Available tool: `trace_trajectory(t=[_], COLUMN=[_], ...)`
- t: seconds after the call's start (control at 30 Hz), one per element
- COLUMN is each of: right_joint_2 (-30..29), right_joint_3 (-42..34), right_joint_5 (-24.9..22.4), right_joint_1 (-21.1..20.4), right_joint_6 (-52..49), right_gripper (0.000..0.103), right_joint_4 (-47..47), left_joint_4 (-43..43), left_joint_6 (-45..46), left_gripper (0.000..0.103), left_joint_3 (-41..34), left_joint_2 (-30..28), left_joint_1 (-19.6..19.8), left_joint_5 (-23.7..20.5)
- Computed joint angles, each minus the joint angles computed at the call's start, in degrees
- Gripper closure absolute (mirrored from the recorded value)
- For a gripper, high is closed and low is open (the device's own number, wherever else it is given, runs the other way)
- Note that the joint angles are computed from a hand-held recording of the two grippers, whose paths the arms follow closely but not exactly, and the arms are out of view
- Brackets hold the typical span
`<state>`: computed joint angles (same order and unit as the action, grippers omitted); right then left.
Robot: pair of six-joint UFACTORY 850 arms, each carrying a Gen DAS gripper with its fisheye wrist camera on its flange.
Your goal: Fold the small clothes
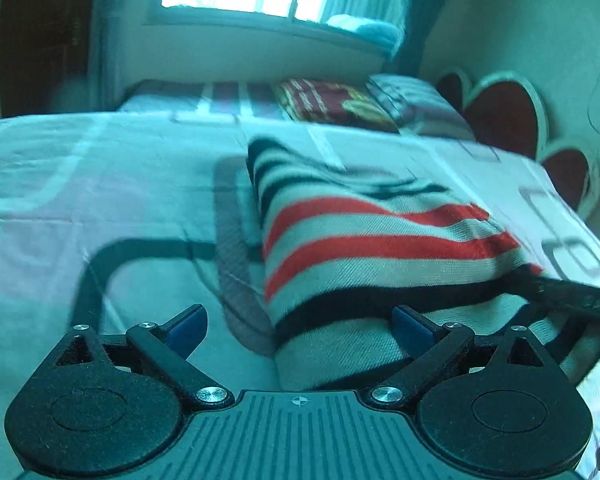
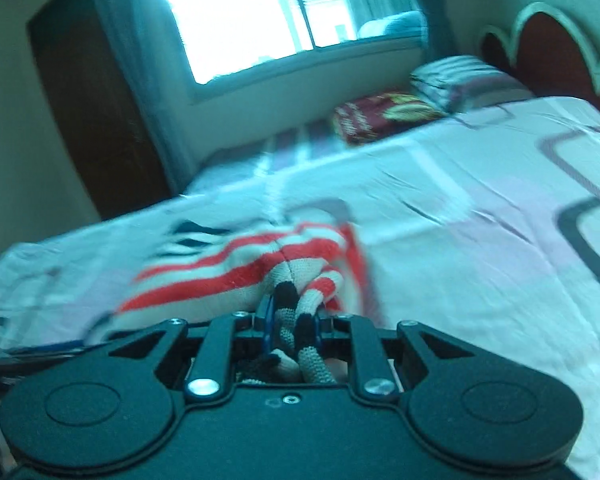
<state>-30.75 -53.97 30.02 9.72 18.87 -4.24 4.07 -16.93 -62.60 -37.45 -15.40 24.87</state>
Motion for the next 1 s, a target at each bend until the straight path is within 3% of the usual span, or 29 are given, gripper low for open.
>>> trace_trajectory(t=[0.13, 0.23, 0.33, 0.47, 0.63, 0.73, 0.87, 1.0], right_joint_2=[-0.35, 2.6, 6.74, 9.67, 5.66, 4.77, 5.86, 7.7], right_joint_3=[-0.74, 1.25, 5.34, 8.56, 7.37, 10.07, 8.03, 8.24], right_joint_5=[-2.12, -2.43, 0.76, 4.86, -2.73, 2.28, -2.38, 1.16], right_joint_1=[-1.19, -1.38, -1.17, -0.36, 1.1, -0.2, 0.24, -0.31], right_joint_6=[7.45, 5.47, 2.98, 4.52, -1.36, 4.68, 4.41, 7.29], right_gripper=[0.078, 0.068, 0.069, 0.074, 0.08, 0.081, 0.079, 0.069], right_joint_4=[-7.44, -5.71, -2.41, -5.65, -0.45, -4.8, -4.57, -5.33], left_joint_4=[-1.88, -6.11, -4.23, -3.38, 0.59, 3.76, 7.05, 6.43], left_joint_6=[-0.41, 6.16, 4.38, 2.74, 2.19, 0.57, -4.7, -6.04], left_gripper=[0.002, 0.002, 0.002, 0.002, 0.002, 0.002, 0.002, 0.002], left_joint_3=[-0.21, 0.44, 0.95, 1.56, 1.46, 1.18, 1.43, 3.11], left_joint_2=[-0.21, 0.37, 0.71, 1.24, 0.8, 0.37, 1.76, 4.51], left_joint_1=[-0.28, -0.5, -0.05, 0.12, 0.85, 1.26, 1.77, 1.94], left_joint_5=[-1.0, -0.12, -0.11, -0.29, -0.08, -0.1, -1.55, 0.98])
